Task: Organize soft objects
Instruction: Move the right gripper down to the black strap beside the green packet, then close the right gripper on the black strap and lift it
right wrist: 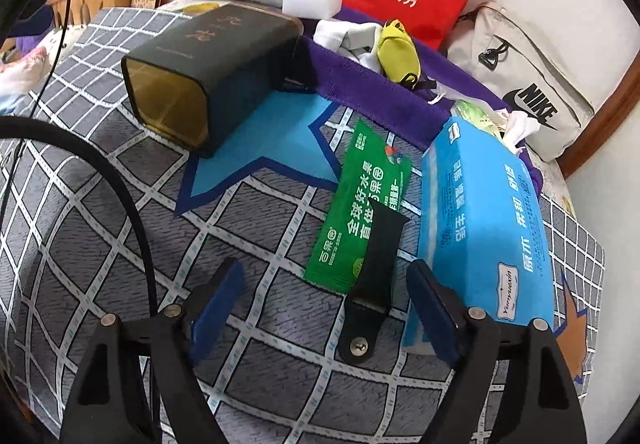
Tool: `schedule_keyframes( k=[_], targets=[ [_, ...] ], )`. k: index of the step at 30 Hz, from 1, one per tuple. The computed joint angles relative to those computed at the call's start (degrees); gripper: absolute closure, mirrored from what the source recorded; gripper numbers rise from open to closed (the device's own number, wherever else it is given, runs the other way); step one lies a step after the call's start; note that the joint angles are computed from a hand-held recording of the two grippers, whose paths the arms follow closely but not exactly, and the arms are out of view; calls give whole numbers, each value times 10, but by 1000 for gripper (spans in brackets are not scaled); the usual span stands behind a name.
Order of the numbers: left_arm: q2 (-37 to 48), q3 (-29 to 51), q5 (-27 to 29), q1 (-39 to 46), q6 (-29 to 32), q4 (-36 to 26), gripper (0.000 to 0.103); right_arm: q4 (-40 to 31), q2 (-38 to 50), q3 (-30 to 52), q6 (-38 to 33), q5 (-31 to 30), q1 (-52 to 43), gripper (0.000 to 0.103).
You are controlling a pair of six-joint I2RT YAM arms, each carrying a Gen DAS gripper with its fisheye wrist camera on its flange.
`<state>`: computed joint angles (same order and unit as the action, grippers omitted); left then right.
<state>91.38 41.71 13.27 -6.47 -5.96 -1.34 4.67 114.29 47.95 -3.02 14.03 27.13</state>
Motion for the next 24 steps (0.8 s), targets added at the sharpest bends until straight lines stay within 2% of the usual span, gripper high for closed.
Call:
schedule_keyframes(
  k=[1,2,3,4,5,6,9,13,17,18,19,20,21,24],
  targets=[
    [-1,-1,1,-1,2,0,31,-2,0,1,2,-11,-6,21],
    [-2,-2,2,0,3,0,31,-9,-2,1,5,-22,-12,28],
    [-3,-4,5,1,5,1,31,-18,-6,2,7,-37,-20,52],
    [-2,-4,8,2,5,2,31,-39,-5,10,13,-71,-35,66],
    [0,-4,9,4,4,3,31,-41,-8,9,24,-98,-51,72],
    [1,-3,9,5,3,3,31,-43,-12,7,28,-110,-63,88],
    [10,-1,8,10,0,3,31,-49,-30,-8,30,-159,-95,103],
    [25,7,0,9,-2,1,31,-64,-65,-36,29,-243,-117,103],
    [36,14,-3,4,-1,-3,31,-41,-95,-61,26,-178,-85,99],
    [37,15,-5,1,-2,-4,31,-28,-92,-60,27,-173,-86,88],
    [39,17,-6,-1,-1,-5,31,-24,-85,-54,28,-167,-86,65],
    [40,19,-7,-4,0,-7,31,-19,-72,-45,29,-161,-86,52],
    [40,20,-7,-6,0,-7,31,-12,-57,-36,31,-151,-82,48],
    [36,19,-7,-10,3,-9,31,5,-32,-24,35,-82,-54,49]
  ],
)
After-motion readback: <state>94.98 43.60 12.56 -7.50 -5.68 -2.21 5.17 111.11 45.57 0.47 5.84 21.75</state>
